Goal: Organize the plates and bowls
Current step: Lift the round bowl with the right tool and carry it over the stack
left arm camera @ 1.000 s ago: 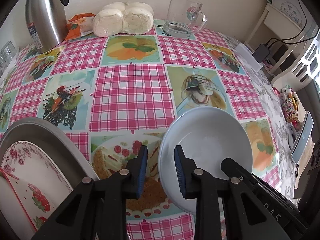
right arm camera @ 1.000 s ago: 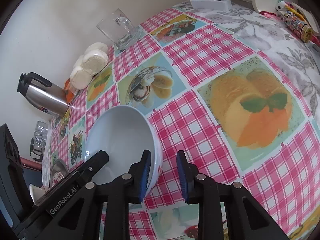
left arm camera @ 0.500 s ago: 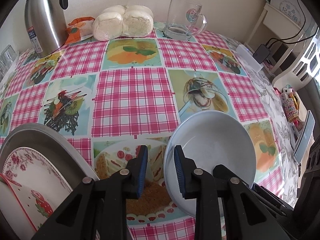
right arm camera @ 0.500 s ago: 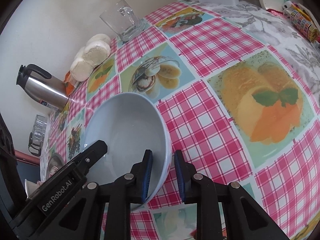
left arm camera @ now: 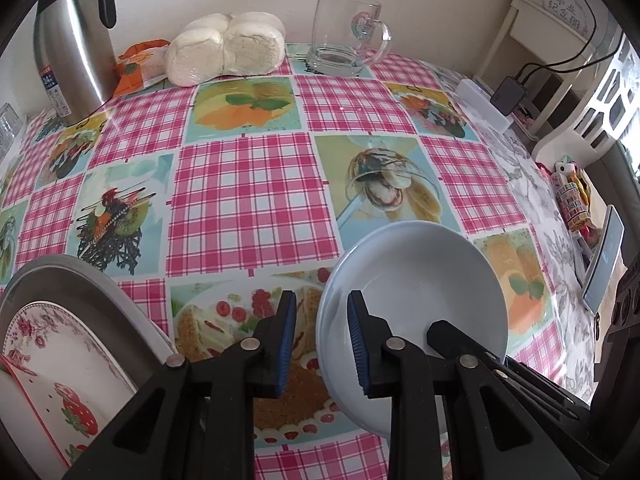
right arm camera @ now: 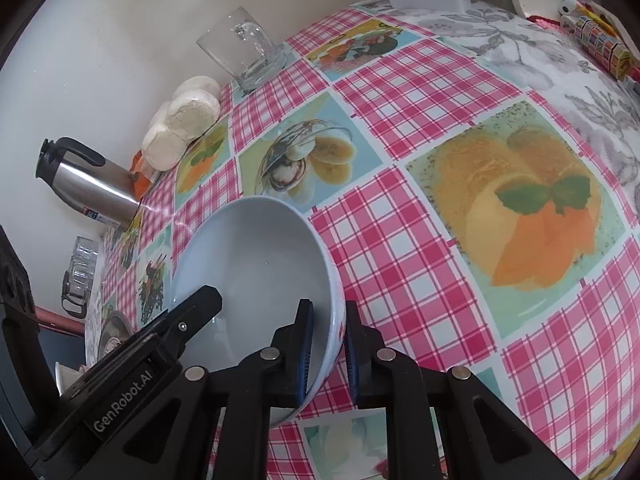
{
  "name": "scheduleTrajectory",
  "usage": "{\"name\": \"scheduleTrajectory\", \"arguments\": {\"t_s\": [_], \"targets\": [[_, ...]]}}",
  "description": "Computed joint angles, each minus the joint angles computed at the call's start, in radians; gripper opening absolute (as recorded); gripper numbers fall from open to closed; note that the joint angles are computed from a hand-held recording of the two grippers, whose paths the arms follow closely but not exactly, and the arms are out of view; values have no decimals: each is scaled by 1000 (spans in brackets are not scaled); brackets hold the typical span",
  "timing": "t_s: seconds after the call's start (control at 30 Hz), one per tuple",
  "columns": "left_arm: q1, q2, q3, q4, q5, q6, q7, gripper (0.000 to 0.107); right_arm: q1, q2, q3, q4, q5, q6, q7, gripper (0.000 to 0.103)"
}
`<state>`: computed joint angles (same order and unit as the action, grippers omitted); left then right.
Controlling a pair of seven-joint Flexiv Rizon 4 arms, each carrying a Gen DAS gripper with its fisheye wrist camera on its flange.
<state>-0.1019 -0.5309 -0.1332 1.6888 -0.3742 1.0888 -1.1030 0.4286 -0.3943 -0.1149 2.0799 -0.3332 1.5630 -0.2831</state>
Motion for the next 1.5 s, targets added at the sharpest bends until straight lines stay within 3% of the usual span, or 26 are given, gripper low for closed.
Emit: {"name": "scheduleTrajectory", "arguments": {"t_s": [0.33, 0.6, 0.7, 0.8, 1.03, 1.23, 1.5], "targets": [[39, 32, -52, 31, -113, -14, 67, 16, -20, 17, 27, 19, 37, 34, -14, 16], [74, 132, -83, 94, -277, 19, 181, 16, 223, 105, -252, 75, -54, 98, 72, 16], [82, 171, -78, 118, -350, 24, 223, 16, 291, 130, -319, 77, -92, 108, 92, 16], [88, 205, -69, 138, -430, 25, 271, 16, 311, 142, -327, 64, -115, 107, 106, 16], [84, 268, -24, 180, -579, 25, 357, 16, 485, 171, -508, 63, -270, 117, 200, 16], [93, 313, 23, 208, -664, 5, 415, 16, 475, 167, -461, 14, -359, 98, 241, 16], [115, 347, 75, 242, -706, -33, 454, 16, 336, 127, -243, -72, -377, 57, 234, 16]]}}
